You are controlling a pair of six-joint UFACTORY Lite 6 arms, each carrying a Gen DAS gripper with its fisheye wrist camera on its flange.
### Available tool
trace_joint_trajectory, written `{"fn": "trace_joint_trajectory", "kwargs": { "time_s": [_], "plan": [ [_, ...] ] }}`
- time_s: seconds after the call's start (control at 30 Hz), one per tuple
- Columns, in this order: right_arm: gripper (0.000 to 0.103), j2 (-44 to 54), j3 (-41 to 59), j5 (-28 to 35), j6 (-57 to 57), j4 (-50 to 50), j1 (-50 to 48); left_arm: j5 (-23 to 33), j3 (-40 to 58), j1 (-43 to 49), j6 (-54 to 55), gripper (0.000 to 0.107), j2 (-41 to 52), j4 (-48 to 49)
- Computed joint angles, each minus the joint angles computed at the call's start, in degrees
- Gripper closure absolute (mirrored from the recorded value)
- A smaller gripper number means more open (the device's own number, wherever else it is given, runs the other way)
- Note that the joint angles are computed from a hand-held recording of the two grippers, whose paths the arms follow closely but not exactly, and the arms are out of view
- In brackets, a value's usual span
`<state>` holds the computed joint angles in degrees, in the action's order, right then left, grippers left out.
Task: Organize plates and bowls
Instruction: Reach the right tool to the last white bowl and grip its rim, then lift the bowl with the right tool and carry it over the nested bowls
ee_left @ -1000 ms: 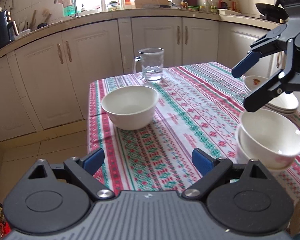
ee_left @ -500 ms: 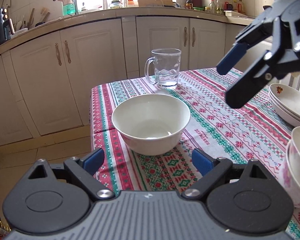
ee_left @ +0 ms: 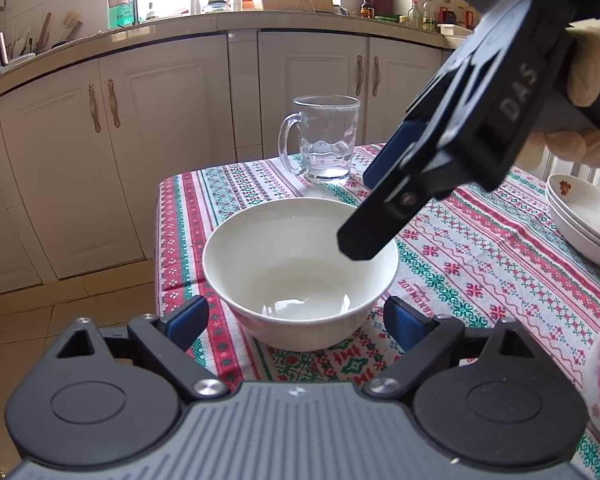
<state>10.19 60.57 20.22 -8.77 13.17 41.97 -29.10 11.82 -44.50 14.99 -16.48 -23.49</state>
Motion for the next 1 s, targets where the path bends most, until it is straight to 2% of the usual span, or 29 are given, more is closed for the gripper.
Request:
{"fn": "trace_joint_trajectory", "kwargs": {
  "time_s": [0.43,0.67,1.0],
  "plan": [
    [0.021,7.6,4.7,-1.4,-11.2,10.6,-2.5,-1.4,0.7,2.0,-4.1,0.015,2.3,6.6],
    [0.031,9.8,6.2,-1.4,-14.1,13.3,-2.7,-1.5,0.8,2.7,-5.2,0.015,2.3,8.2],
    [0.033,10.1,6.0,-1.9,-16.2,15.9,-2.8,0.5,1.1,2.7,-4.8,0.016,1.0,8.0]
  ]
}}
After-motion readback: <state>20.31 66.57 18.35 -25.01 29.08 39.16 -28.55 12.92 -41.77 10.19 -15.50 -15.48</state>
